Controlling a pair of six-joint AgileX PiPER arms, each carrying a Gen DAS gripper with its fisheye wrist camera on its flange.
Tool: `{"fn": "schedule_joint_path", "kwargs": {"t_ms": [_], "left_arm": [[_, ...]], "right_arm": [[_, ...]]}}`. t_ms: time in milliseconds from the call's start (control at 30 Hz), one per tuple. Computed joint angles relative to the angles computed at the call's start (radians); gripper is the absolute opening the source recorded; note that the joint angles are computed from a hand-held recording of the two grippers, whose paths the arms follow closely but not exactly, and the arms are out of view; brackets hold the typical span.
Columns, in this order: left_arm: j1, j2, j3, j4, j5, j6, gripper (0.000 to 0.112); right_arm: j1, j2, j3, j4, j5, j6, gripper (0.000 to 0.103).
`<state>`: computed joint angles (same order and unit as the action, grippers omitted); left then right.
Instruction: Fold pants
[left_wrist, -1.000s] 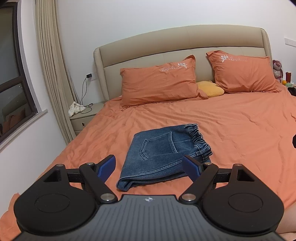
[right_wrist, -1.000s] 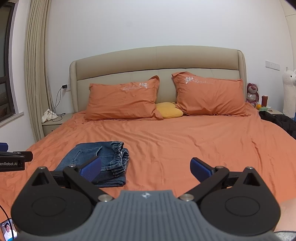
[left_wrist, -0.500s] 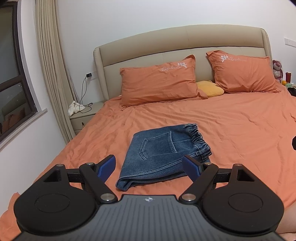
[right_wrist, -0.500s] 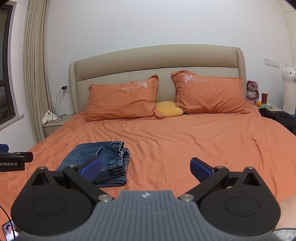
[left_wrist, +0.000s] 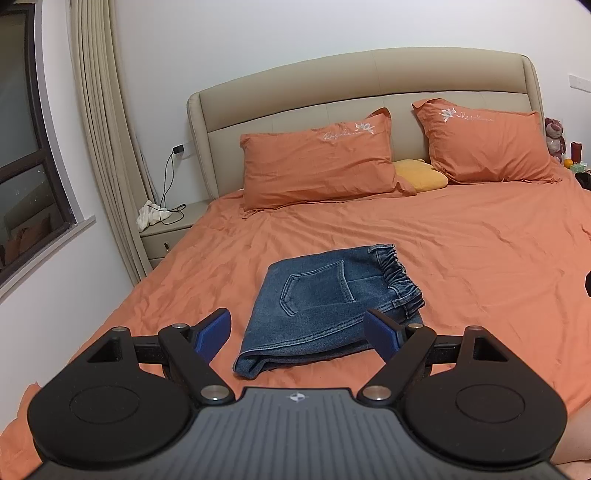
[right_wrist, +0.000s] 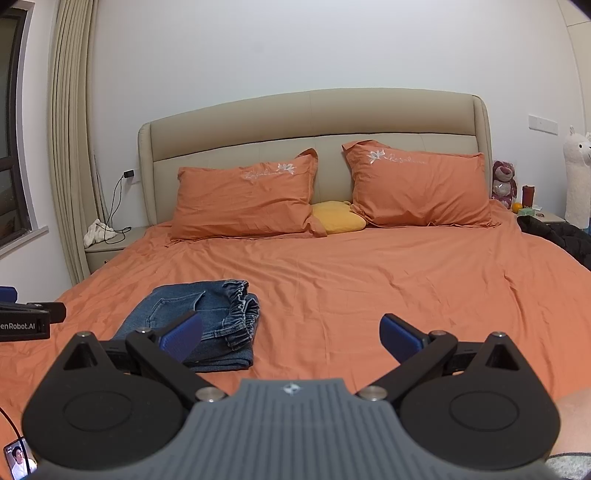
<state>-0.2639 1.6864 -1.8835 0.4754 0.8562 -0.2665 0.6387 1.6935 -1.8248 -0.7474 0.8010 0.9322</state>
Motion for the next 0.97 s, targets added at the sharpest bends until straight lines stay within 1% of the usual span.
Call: {"fn": "schedule_joint_path", "kwargs": {"t_ms": [267, 467, 967], "left_arm": [[0.0, 0.0, -0.001, 0.0, -0.001, 0.002, 0.095], [0.009, -0.003, 0.005, -0.026, -0.012, 0.028, 0.095], [-0.006, -0.014, 0.024, -0.003, -0.032, 0.011, 0.095]], "right_arm": [[-0.001, -0.001, 0.0, 0.001, 0.003, -0.001, 0.098], [0.003, -0.003, 0.003, -0.01, 0.014, 0.014, 0.098], [-0.004, -0.006, 0.006, 0.008, 0.017, 0.009, 0.098]]}}
